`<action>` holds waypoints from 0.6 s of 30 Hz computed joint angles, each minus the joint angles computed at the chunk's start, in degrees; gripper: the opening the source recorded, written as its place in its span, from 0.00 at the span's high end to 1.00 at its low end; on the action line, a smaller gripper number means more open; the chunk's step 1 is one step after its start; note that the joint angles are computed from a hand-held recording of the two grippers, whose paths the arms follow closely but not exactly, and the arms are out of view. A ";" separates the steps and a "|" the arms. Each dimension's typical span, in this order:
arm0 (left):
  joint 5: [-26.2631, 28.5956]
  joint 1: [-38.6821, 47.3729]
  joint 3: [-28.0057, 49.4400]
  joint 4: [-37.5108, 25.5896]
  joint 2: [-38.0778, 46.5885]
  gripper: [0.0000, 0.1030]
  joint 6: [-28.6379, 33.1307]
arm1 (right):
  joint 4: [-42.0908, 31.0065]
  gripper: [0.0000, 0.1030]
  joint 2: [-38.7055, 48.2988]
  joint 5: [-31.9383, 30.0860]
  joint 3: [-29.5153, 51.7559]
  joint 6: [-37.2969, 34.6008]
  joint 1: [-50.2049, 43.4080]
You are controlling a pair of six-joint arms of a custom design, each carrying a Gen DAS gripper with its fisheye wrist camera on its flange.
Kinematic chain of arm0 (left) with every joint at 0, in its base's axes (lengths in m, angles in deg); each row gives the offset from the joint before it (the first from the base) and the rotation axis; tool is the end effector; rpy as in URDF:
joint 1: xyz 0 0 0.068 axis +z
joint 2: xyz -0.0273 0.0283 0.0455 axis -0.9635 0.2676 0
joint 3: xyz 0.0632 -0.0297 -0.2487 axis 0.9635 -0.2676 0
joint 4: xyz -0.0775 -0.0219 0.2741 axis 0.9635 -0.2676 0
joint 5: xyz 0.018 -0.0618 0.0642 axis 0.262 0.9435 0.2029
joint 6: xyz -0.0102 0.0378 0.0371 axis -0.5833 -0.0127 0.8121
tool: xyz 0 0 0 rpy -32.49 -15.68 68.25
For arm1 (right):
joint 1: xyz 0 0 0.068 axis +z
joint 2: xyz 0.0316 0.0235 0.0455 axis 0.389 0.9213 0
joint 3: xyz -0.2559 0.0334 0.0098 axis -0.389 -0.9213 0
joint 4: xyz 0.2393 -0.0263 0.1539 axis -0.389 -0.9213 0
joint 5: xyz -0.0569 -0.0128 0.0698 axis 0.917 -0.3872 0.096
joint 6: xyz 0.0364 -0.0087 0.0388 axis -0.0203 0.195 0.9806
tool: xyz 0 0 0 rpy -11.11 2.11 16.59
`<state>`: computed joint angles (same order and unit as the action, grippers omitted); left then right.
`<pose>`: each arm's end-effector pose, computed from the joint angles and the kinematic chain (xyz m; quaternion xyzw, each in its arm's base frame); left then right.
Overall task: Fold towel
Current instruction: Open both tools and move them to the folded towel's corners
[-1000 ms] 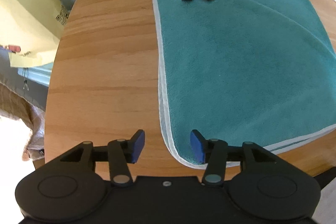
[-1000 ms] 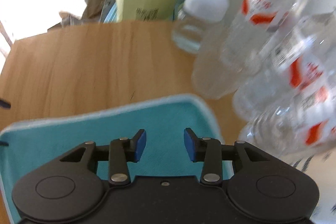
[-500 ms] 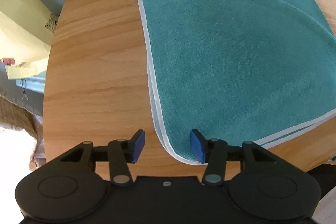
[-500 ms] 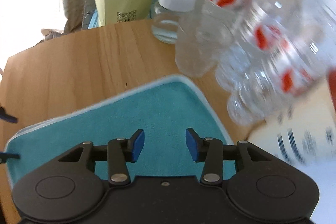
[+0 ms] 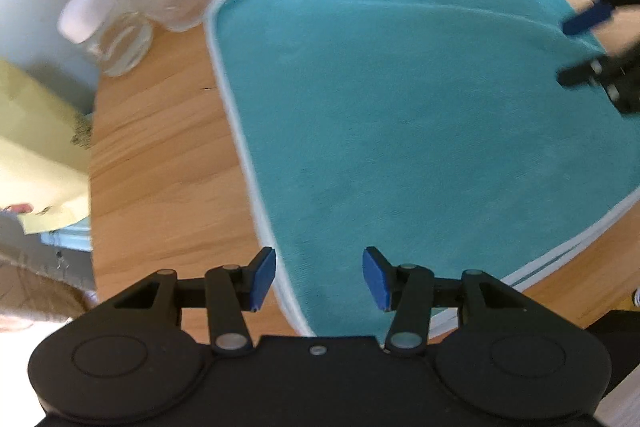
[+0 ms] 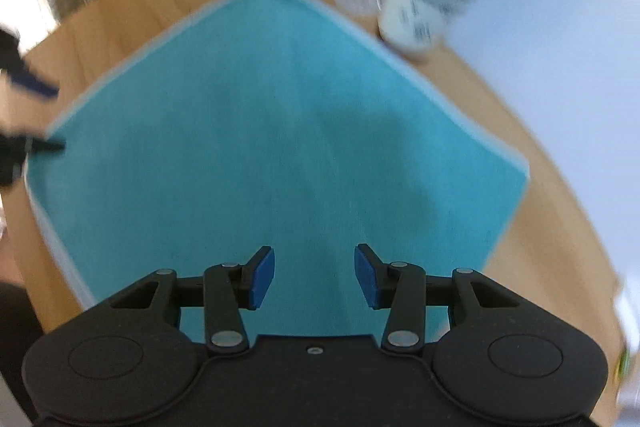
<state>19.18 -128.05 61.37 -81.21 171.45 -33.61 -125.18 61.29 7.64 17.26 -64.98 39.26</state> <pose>0.1660 -0.2096 0.1980 0.1094 0.9856 0.0848 0.0969 0.2037 0.0614 0.1815 -0.3507 0.9255 0.0090 0.1428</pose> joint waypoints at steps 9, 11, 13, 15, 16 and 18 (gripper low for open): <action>2.50 0.04 -2.18 1.45 -0.07 0.44 3.26 | -6.38 0.46 -11.62 -0.07 -8.38 1.38 -7.68; 2.97 0.42 -2.41 1.39 -0.34 0.43 4.24 | -6.74 0.42 -11.42 -0.22 -8.48 1.61 -8.90; 3.55 0.87 -2.48 1.15 -0.55 0.43 4.31 | -7.55 0.39 -11.06 -0.15 -8.18 1.96 -9.52; 4.23 1.30 -2.39 0.70 -0.67 0.43 3.59 | -8.69 0.37 -11.35 0.02 -8.15 2.33 -10.37; 4.72 1.52 -2.34 0.18 -0.97 0.43 3.01 | -9.36 0.37 -11.68 -0.15 -8.12 2.43 -10.85; 4.80 1.83 -2.62 -0.49 -1.94 0.43 2.48 | -10.97 0.37 -12.40 -1.06 -7.90 2.39 -12.76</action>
